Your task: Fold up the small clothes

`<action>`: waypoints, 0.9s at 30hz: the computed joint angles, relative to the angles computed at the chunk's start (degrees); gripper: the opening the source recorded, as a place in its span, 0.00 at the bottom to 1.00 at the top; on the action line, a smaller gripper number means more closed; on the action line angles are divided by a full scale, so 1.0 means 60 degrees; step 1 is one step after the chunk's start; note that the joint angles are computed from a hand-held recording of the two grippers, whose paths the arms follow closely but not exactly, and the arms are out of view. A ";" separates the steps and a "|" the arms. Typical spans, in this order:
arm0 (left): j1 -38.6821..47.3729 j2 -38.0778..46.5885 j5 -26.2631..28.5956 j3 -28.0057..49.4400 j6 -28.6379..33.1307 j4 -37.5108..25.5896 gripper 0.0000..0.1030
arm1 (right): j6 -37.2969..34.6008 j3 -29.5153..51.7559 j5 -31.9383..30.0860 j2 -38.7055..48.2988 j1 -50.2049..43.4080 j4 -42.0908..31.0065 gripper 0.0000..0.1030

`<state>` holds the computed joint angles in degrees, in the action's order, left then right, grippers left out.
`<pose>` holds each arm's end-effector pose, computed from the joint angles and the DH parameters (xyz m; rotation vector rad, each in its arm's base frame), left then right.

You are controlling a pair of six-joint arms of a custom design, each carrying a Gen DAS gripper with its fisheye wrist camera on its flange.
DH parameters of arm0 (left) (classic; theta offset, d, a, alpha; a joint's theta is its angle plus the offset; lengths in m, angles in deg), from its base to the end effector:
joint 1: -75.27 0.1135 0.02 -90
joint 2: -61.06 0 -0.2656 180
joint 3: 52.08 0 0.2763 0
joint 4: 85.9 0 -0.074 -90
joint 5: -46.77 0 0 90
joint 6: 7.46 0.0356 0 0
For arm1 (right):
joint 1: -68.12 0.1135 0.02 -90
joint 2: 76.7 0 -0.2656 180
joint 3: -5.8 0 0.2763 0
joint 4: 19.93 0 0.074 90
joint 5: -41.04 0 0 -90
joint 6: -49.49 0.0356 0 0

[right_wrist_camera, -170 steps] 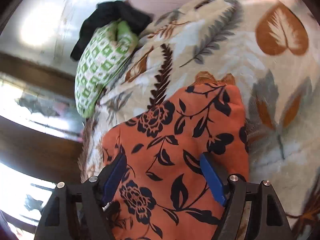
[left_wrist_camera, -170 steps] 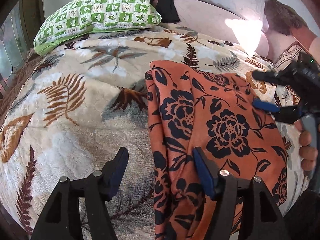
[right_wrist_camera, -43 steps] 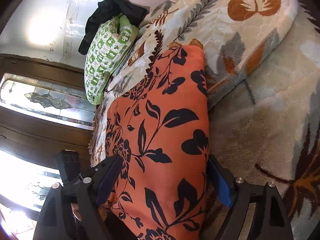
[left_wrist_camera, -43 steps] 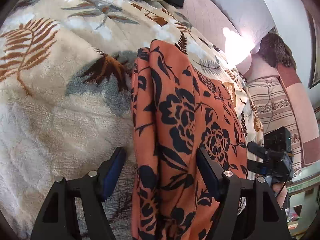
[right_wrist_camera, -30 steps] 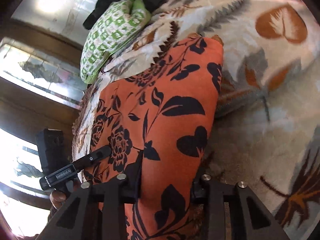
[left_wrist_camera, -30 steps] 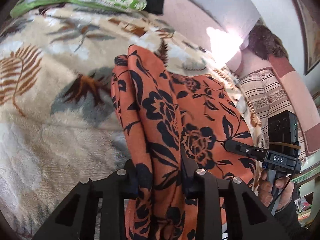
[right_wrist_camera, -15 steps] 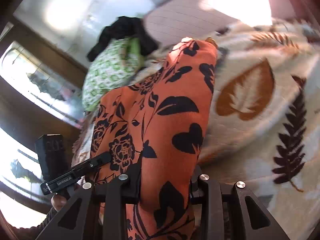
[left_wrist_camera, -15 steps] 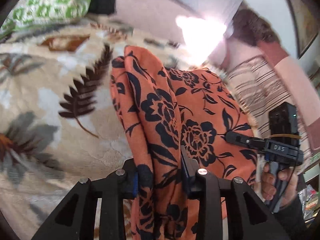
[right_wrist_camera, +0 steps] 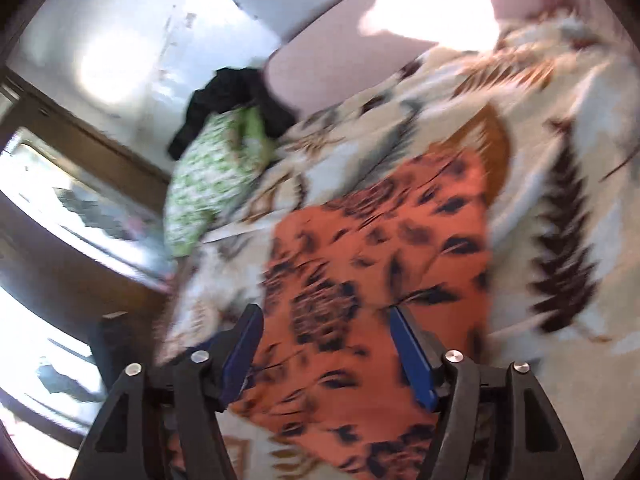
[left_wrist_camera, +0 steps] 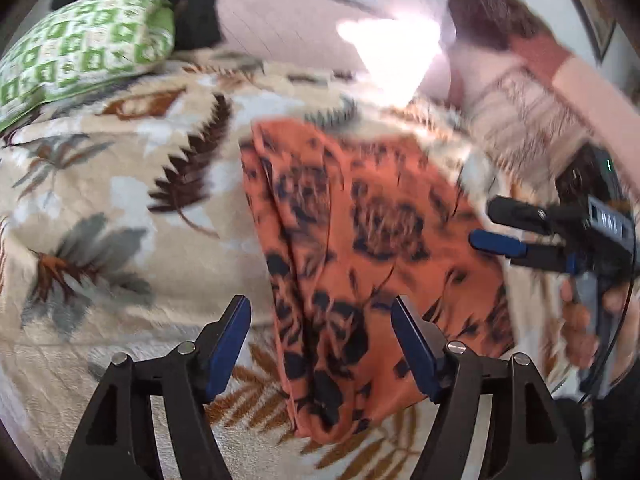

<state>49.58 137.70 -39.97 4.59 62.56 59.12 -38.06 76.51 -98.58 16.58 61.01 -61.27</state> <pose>0.2525 -0.1237 0.1879 0.1512 2.5685 -0.3828 0.3338 -0.0143 0.1854 -0.0572 2.4573 1.1058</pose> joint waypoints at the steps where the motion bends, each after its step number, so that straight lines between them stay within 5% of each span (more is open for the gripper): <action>1: -0.0166 0.0682 -0.0370 0.0199 -0.0014 -0.0162 0.72 | -0.0024 0.0169 0.0371 0.0517 0.0027 -0.0243 0.69; 8: -0.0310 0.0307 -0.0838 0.0109 -0.0005 -0.0101 0.73 | 0.0263 0.0976 -0.0039 0.0627 0.0037 0.0102 0.68; 10: -0.0441 0.0710 -0.1011 0.0311 -0.0015 -0.0309 0.73 | 0.1047 0.1443 0.0596 0.1274 0.0180 0.0915 0.70; 13: -0.0722 0.0097 -0.1464 0.0350 -0.0331 -0.0792 0.73 | 0.1456 0.2043 0.2000 0.2150 0.0338 0.0586 0.74; 17: -0.1545 -0.1112 -0.3230 0.0538 -0.0791 -0.1865 0.80 | 0.0835 0.0337 0.2408 -0.0723 0.0398 0.0518 0.74; 19: -0.1987 -0.1691 -0.3832 0.0585 -0.1265 -0.2440 0.82 | 0.0199 -0.0567 0.3759 -0.2736 0.0844 -0.0043 0.77; 23: -0.2952 -0.2571 -0.4695 0.0803 -0.2650 -0.3972 0.82 | -0.0530 -0.2274 0.5798 -0.6526 0.1370 -0.1242 1.00; 27: -0.4152 -0.3083 -0.5555 0.1003 -0.4149 -0.5270 0.83 | 0.0345 -0.3277 0.7948 -0.8922 0.3067 -0.2697 1.00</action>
